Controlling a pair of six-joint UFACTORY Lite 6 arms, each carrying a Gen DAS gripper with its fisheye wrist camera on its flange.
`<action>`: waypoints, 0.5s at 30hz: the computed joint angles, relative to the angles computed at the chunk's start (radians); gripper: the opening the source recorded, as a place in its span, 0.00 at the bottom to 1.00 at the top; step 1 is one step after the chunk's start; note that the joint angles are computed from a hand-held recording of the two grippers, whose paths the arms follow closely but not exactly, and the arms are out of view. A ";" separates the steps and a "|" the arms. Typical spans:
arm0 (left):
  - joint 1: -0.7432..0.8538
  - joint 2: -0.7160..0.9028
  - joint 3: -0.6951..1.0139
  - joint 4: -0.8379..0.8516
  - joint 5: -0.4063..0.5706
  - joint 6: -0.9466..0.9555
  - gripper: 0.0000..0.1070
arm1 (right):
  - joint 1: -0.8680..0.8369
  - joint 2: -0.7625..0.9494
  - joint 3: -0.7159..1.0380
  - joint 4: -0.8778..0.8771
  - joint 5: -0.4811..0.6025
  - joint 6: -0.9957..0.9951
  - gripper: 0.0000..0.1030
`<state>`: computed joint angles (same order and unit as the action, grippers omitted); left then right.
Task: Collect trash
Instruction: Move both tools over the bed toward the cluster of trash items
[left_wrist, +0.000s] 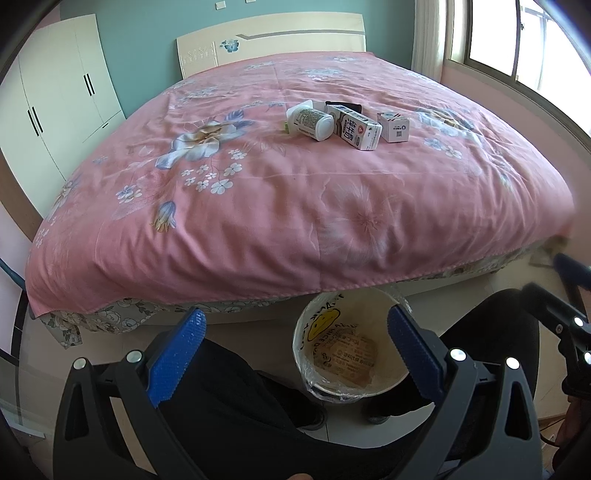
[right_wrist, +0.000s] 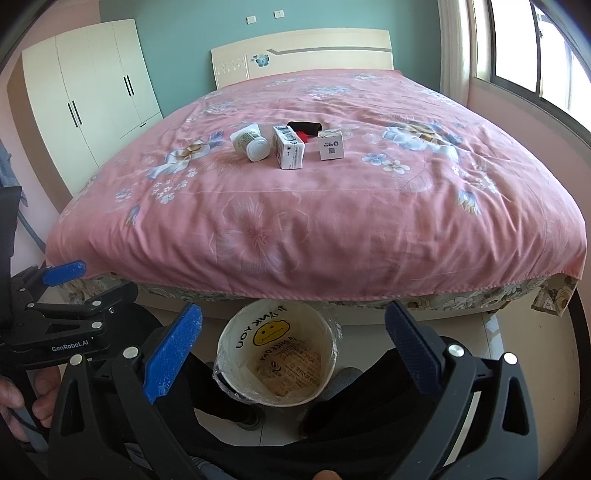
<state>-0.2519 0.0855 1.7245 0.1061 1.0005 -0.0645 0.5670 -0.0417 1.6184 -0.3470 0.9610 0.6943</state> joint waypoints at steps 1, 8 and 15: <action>0.006 0.017 0.016 -0.002 -0.004 0.002 0.94 | -0.022 0.003 0.002 0.020 -0.022 -0.028 0.94; 0.007 0.173 0.174 0.039 -0.021 -0.007 0.94 | -0.196 0.054 0.049 0.206 -0.131 -0.256 0.94; -0.010 0.382 0.417 0.057 0.014 -0.009 0.94 | -0.322 0.208 0.184 0.372 -0.137 -0.466 0.94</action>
<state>-0.2616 0.4676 2.1415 0.1627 1.0145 -0.0737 0.2448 0.1666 1.8027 0.0248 0.8236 0.2285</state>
